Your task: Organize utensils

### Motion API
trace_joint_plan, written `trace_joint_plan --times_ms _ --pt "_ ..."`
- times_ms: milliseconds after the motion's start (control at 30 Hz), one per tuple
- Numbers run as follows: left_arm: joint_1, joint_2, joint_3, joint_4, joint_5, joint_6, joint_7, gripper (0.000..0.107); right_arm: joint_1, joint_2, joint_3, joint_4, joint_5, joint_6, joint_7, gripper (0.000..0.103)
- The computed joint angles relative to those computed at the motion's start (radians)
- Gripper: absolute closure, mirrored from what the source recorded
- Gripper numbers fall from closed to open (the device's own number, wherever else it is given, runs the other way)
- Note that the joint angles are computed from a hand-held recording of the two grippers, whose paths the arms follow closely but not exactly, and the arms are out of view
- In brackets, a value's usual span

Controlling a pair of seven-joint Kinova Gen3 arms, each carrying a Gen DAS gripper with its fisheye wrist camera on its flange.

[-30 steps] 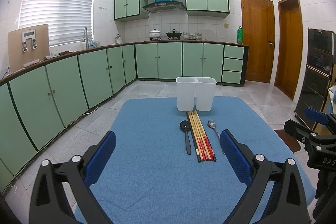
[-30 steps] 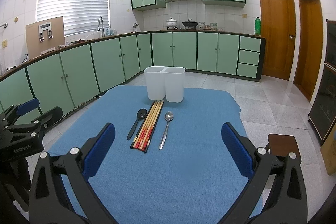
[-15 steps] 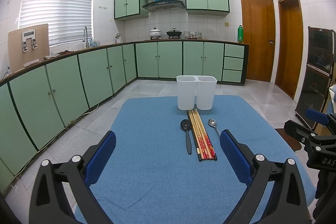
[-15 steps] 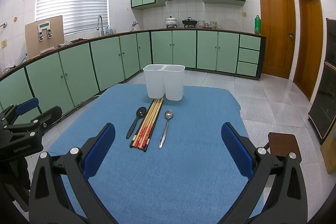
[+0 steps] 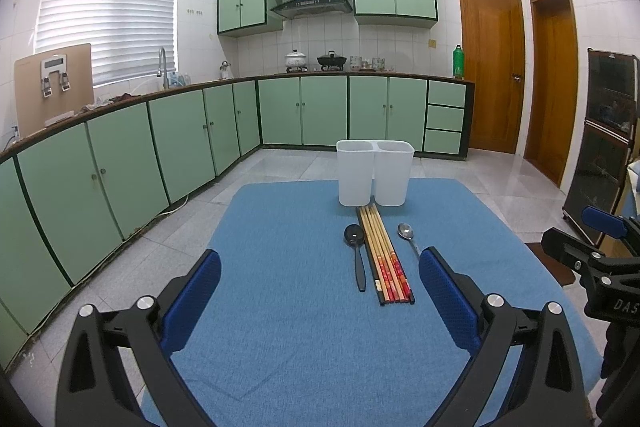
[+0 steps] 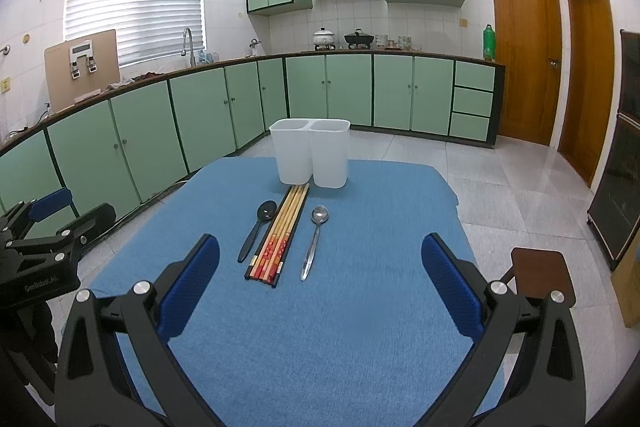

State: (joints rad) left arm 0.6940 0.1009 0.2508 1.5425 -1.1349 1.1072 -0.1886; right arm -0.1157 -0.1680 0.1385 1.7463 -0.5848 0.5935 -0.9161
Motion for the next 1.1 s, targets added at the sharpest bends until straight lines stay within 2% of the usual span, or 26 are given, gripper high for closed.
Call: trace_joint_plan --times_ms 467,800,967,1100 --pt "0.0 0.024 -0.018 -0.033 0.032 -0.003 -0.038 0.011 0.02 0.033 -0.016 -0.021 0.012 0.017 -0.018 0.005" --pt "-0.027 0.055 -0.054 -0.071 0.099 -0.045 -0.109 0.011 0.055 0.104 -0.059 -0.077 0.055 0.04 -0.059 0.005" --pt "-0.063 0.091 -0.09 -0.112 0.173 -0.078 -0.188 0.011 0.079 0.182 -0.09 -0.156 0.078 0.076 -0.082 0.005" --pt "-0.109 0.138 -0.134 -0.177 0.252 -0.101 -0.282 0.011 0.102 0.29 -0.124 -0.284 0.108 0.137 -0.121 0.005"
